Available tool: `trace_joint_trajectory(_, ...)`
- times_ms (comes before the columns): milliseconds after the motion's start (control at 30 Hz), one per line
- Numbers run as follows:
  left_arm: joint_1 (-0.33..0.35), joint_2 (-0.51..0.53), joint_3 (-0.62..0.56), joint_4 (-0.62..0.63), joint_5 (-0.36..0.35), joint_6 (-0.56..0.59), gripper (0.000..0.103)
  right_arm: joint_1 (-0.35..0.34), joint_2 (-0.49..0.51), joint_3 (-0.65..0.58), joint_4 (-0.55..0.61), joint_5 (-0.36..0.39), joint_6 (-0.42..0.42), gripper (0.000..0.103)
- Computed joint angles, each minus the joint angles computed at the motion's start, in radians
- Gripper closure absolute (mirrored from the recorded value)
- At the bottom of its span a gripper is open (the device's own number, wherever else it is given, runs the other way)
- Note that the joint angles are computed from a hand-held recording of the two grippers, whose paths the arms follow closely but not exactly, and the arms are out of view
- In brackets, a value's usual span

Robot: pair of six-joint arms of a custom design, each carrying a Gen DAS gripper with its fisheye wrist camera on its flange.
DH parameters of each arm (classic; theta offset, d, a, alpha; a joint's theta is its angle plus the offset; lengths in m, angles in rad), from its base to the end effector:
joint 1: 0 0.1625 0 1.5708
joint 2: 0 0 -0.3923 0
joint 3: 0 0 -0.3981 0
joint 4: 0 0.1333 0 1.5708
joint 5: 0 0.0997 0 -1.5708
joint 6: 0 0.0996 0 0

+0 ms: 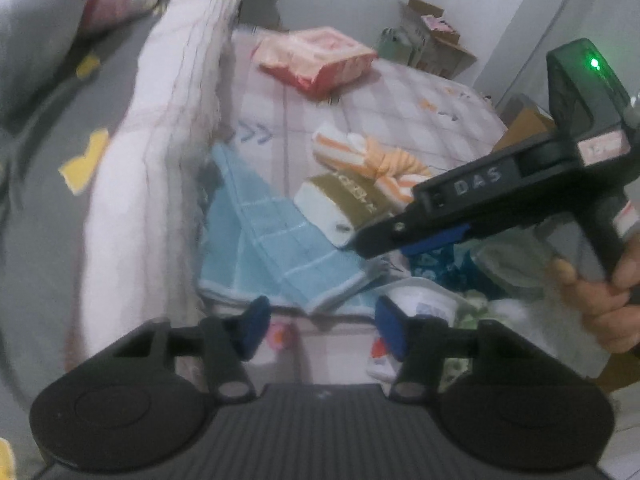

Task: Organize soft objects
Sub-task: 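Move the right tool back down to the blue checked towel, then close the right tool on the blue towel's edge and lift it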

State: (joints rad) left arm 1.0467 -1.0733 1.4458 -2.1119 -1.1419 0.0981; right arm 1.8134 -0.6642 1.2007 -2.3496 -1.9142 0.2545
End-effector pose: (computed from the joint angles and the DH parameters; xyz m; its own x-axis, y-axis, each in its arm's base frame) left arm -0.1848 -0.6688 0.2898 -0.7700 0.4764 -0.4244 0.5715 0.8107 -0.1268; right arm 0.2819 -0.7238 0.1337 -0.9621 0.0942 0.2559 0.0093 0.9492 -0.3145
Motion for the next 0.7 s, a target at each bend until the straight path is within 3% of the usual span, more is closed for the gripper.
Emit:
trace_joint_trajectory(133,0.007,0.022,-0.023,0.015,-0.008,-0.017,0.041,-0.010,0.040,-0.036,0.014,0.011,-0.024,0.050)
trace_joint_trajectory(300,0.008,0.055,-0.045,0.034,0.030,-0.039,0.041,-0.020,0.045,-0.040,0.013,0.053,-0.040,0.052)
trace_joint_trajectory(433,0.009,0.070,-0.043,0.019,0.054,-0.043,0.043,-0.030,0.052,-0.050,0.026,0.096,-0.042,0.060)
trace_joint_trajectory(700,0.006,0.073,-0.038,-0.019,0.040,-0.009,0.065,-0.046,0.049,-0.030,0.000,0.176,-0.034,0.084)
